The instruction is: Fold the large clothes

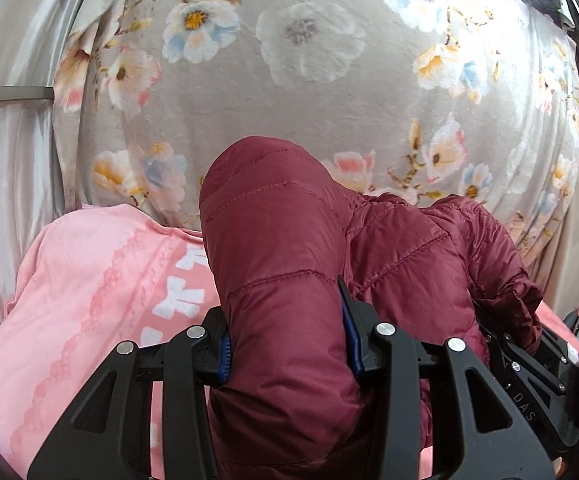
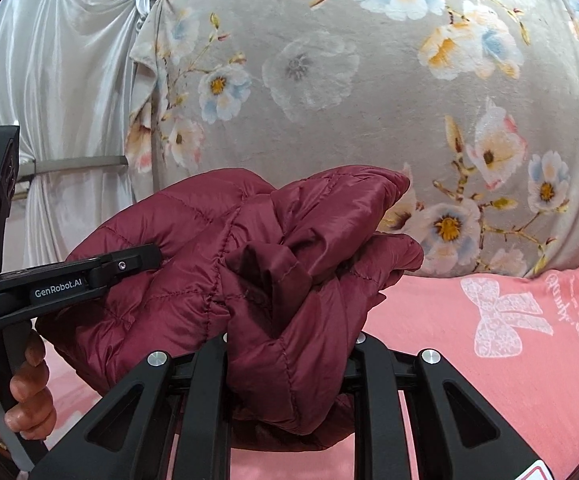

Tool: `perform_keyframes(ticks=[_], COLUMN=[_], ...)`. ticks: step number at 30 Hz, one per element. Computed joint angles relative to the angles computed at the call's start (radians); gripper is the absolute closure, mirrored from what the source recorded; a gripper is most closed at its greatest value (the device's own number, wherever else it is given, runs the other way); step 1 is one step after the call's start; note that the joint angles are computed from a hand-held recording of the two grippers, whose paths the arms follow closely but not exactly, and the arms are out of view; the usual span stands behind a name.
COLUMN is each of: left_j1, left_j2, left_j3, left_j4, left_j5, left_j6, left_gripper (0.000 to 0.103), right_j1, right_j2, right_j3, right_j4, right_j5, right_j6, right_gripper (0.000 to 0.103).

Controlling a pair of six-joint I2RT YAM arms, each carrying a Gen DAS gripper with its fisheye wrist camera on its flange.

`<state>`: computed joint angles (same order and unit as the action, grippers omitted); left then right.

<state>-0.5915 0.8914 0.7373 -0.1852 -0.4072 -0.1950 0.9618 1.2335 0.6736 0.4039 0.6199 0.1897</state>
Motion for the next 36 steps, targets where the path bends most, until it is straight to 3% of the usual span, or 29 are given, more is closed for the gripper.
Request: perform_keyframes(ticks=[6,14,19,25,30,33,36], left_j1=[0.15,0.236,0.264,0.296,0.324,0.348,0.353], left_j2=[0.138,0.352,0.496,0.653,0.703,0.701,0.648], left_j3=[-0.064,-0.125,-0.136,-0.157,-0.125,-0.11,-0.129], left_j4=[0.188,0.412,0.524,0.635,0.592,0.535,0.466], left_j5=[0.121,0.193,0.22,0.208,0.21,0.239,0.226], left_j6=[0.042,0.052,0.054,0.068,0.051,0.029,0.004], left_gripper=[0.063,0.063,0.063,0.061,0.051,0.042,0.034], right_j1=[-0.075,-0.139,-0.172,-0.197,-0.209,-0.236,-0.254], right_j2=[0.187,0.408,0.516,0.597,0.624,0.62,0.563], right_j3=[0.042,0.084,0.124,0.177,0.245,0.253,0.194], right_j4=[0.108,0.207,0.207,0.126,-0.03,-0.108,-0.134], right_j5=[-0.073,-0.136,-0.178,-0.232,-0.258,-0.329,-0.372], right_j6=[-0.006,0.004,0.027,0.075,0.133,0.192,0.249], right_gripper=[0.086,0.086,0.086,0.085,0.083,0.075,0.054])
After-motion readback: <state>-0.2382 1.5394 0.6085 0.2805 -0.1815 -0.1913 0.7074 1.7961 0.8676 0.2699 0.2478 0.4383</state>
